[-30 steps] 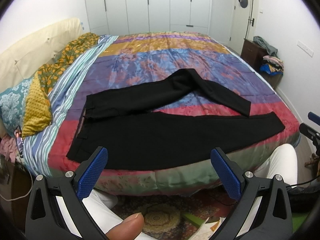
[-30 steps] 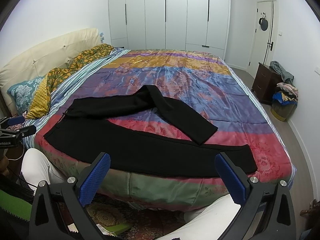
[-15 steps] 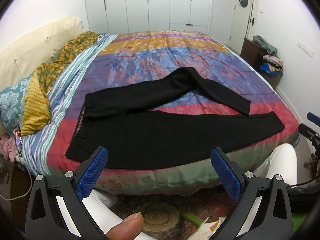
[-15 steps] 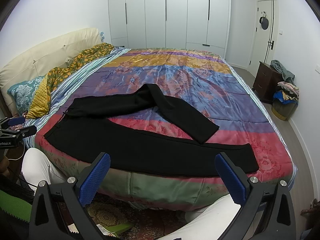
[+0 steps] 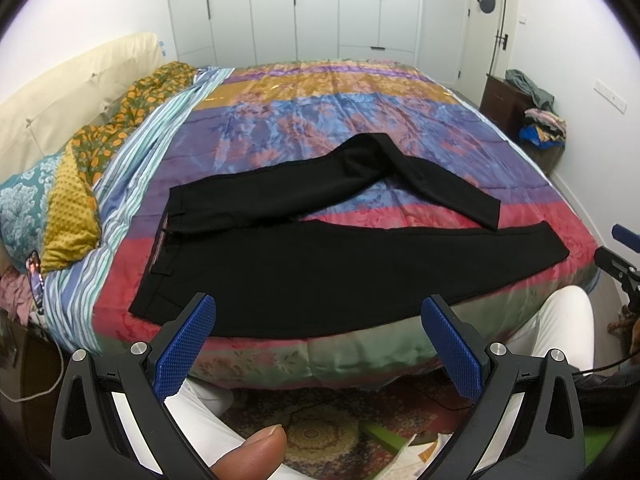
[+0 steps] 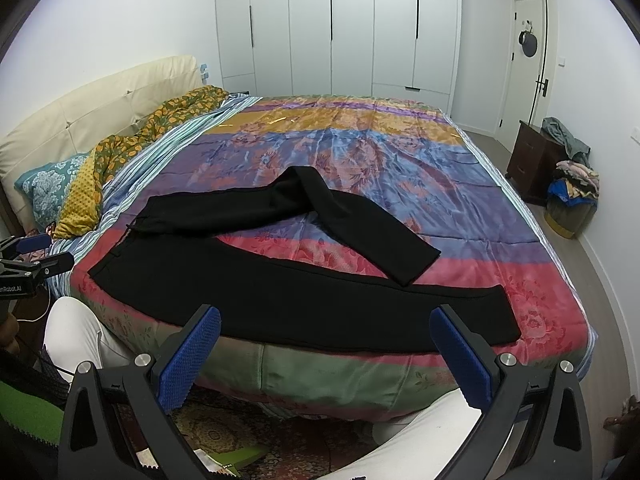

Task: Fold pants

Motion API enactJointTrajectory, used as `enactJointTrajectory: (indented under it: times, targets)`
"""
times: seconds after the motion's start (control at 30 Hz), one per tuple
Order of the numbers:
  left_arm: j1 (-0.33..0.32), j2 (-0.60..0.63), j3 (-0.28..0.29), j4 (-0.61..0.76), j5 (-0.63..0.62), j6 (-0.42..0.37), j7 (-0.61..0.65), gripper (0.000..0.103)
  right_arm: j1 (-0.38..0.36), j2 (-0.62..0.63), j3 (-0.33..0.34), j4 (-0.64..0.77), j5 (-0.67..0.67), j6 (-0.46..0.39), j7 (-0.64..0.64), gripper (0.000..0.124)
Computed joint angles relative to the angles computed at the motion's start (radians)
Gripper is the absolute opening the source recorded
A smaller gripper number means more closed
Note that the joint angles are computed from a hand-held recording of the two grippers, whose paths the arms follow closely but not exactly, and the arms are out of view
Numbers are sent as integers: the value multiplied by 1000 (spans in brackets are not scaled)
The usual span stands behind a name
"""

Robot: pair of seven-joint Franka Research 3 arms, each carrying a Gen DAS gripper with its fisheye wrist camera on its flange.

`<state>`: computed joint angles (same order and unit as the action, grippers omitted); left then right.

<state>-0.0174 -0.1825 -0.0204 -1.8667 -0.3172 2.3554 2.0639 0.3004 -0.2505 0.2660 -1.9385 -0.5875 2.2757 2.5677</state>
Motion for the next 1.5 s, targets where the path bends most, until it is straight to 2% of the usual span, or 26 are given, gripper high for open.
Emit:
enactJointTrajectory:
  times: [0.5, 0.67, 0.77, 0.87, 0.97, 1.07, 1.1, 1.13, 1.17, 1.2, 1.23, 1.33, 1.4, 1.43, 1.5]
  targets:
    - [-3, 4, -5, 6, 9, 10, 7, 103, 4, 10, -8, 9, 1, 14, -4, 103]
    - [-1, 28, -13, 19, 32, 46, -7, 103, -2, 21, -7, 13, -17, 34, 0, 103]
    - [4, 66, -21, 54, 42, 44, -34, 103, -9, 38, -4, 17, -68, 63, 29, 103]
    - [8, 95, -32, 82, 42, 40, -49, 103, -14, 72, -14, 17, -129, 131, 59, 103]
    - [14, 109, -38, 97, 33, 25, -56, 103, -21, 128, -49, 13, -208, 221, 19, 103]
    - [22, 123, -44, 104, 47, 4, -72, 103, -37, 238, -112, 38, -256, 239, -67, 102]
    - [25, 127, -46, 105, 58, -3, -82, 103, -42, 289, -141, 58, -249, 244, -116, 100]
    - [28, 136, -49, 113, 79, -16, -103, 103, -47, 354, -168, 96, -217, 228, -189, 91]
    - [32, 142, -51, 118, 94, -24, -119, 103, -53, 412, -186, 136, -167, 205, -269, 77]
    - [34, 145, -53, 120, 106, -30, -134, 103, -64, 472, -200, 180, -104, 186, -350, 71]
    - [38, 153, -54, 126, 121, -39, -155, 103, -81, 536, -210, 231, -37, 172, -429, 67]
    - [46, 189, -58, 157, 152, -79, -208, 103, -92, 682, -249, 358, 83, 118, -601, 64]
    - [50, 220, -63, 186, 174, -109, -237, 102, -123, 717, -231, 405, 146, 103, -688, 32]
    - [52, 238, -67, 202, 189, -122, -251, 102, -122, 725, -236, 437, 170, 74, -722, 5]
    - [54, 266, -74, 229, 205, -137, -263, 102, -127, 716, -256, 514, 208, 39, -784, 5]
